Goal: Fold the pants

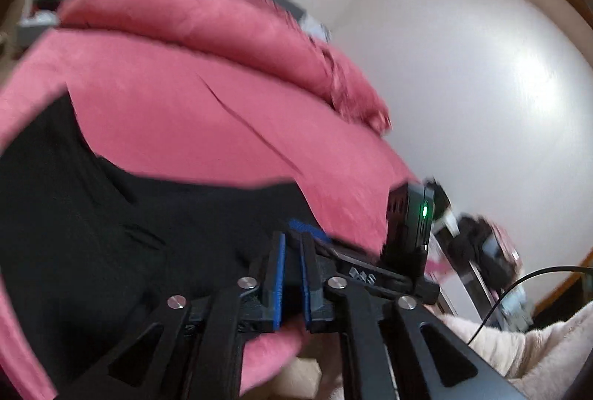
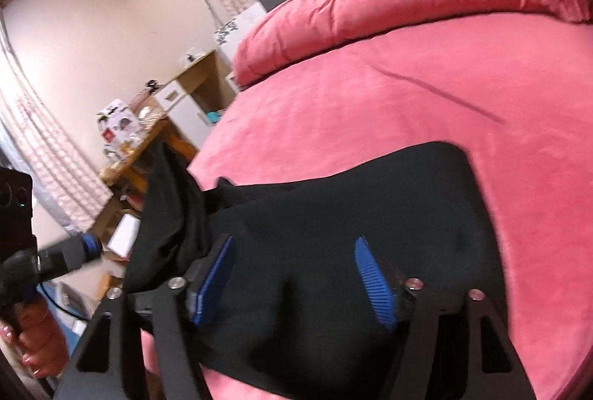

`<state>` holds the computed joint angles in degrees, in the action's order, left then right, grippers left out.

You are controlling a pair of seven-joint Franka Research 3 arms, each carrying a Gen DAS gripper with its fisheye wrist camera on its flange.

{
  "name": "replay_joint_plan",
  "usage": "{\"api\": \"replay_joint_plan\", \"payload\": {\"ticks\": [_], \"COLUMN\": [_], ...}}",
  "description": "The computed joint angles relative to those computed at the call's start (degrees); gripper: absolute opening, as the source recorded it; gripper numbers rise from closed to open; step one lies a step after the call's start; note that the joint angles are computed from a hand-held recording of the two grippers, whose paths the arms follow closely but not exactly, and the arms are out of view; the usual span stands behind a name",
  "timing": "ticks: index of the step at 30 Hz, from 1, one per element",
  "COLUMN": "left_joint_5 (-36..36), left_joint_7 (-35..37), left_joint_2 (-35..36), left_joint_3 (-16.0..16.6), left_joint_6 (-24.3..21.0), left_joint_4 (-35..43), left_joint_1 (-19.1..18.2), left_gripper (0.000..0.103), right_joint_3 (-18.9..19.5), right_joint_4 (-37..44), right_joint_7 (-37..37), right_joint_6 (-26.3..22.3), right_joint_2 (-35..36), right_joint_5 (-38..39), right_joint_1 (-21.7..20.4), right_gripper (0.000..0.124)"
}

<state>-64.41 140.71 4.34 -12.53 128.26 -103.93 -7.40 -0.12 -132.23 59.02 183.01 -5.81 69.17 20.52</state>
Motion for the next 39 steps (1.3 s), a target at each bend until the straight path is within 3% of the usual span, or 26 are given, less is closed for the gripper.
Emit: {"api": "replay_joint_plan", "payload": {"ticks": [1,2,4,6,8,10,12,14,17,21,24,26,28,32,35,39], "left_joint_5": [-2.4,-4.5,-7.5,-7.2,-1.8,5.5,8.6,12.4,17.7,19.2,18.6,19.0,19.1,18.4,18.2,17.1], "left_joint_7": [1.7,2.5,2.2,-2.1,-11.2,-21.9,-26.6,-30.3,-31.3,-29.0,-27.1,-27.2,-27.3,-28.1,-28.8,-28.5], "left_joint_2": [-1.5,-2.8,-4.0,-3.8,-2.0,0.5,2.5,3.5,4.2,3.7,2.9,3.4,3.7,4.1,4.0,3.8], "left_joint_3": [0.4,0.9,2.0,2.8,3.5,4.3,4.1,3.5,2.4,0.9,0.1,0.0,-0.1,-0.2,-0.2,-0.3], "left_joint_6": [2.2,5.2,10.3,18.7,24.5,24.9,23.1,22.7,21.2,22.9,24.4,25.0,24.9,25.4,25.8,26.1], "left_joint_4": [-1.7,-3.3,-5.1,-6.5,-6.7,-6.5,-6.2,-6.6,-6.7,-7.6,-9.0,-8.6,-8.1,-7.9,-8.1,-8.2], "left_joint_1": [0.5,0.8,1.2,1.4,1.9,3.2,4.7,5.7,6.6,7.2,6.7,6.4,6.5,6.8,7.0,7.3], "left_gripper": [0.025,0.029,0.029,0.03,0.03,0.03,0.03,0.03,0.033,0.036,0.036,0.036,0.036,0.036,0.037,0.036], "right_joint_3": [-0.4,-0.2,0.6,1.5,2.5,3.2,3.6,4.2,4.5,4.2,5.2,4.8,4.9,3.0,2.2,3.2], "right_joint_4": [0.8,1.4,2.5,3.6,4.6,6.3,8.8,10.8,14.6,21.3,26.2,28.2,30.1,32.9,32.1,27.0], "right_joint_7": [-1.4,-1.6,-1.3,-0.3,3.3,3.7,2.1,5.7,13.8,23.3,24.8,27.5,29.1,33.4,35.0,35.8], "right_joint_6": [-1.4,-2.9,-5.3,-7.5,-9.4,-10.9,-12.8,-12.9,-13.8,-20.0,-23.8,-23.7,-23.4,-25.5,-24.4,-16.7], "right_joint_2": [0.3,0.6,1.2,1.9,2.7,3.8,5.4,7.3,10.8,16.1,19.9,21.9,23.5,25.0,24.0,19.4], "right_joint_5": [1.5,1.6,0.8,-1.3,-6.0,-7.2,-6.6,-12.0,-21.5,-31.1,-33.9,-38.1,-40.9,-49.0,-53.7,-53.1], "right_joint_1": [0.4,0.2,-0.3,-0.9,-1.6,-1.7,-1.8,-2.1,-2.7,-3.5,-4.4,-3.5,-3.1,-1.4,-0.6,-1.6], "right_gripper": [0.07,0.07,0.07,0.075,0.08,0.083,0.083,0.083,0.083,0.083,0.083,0.084,0.068,0.017,0.012,0.009]}}
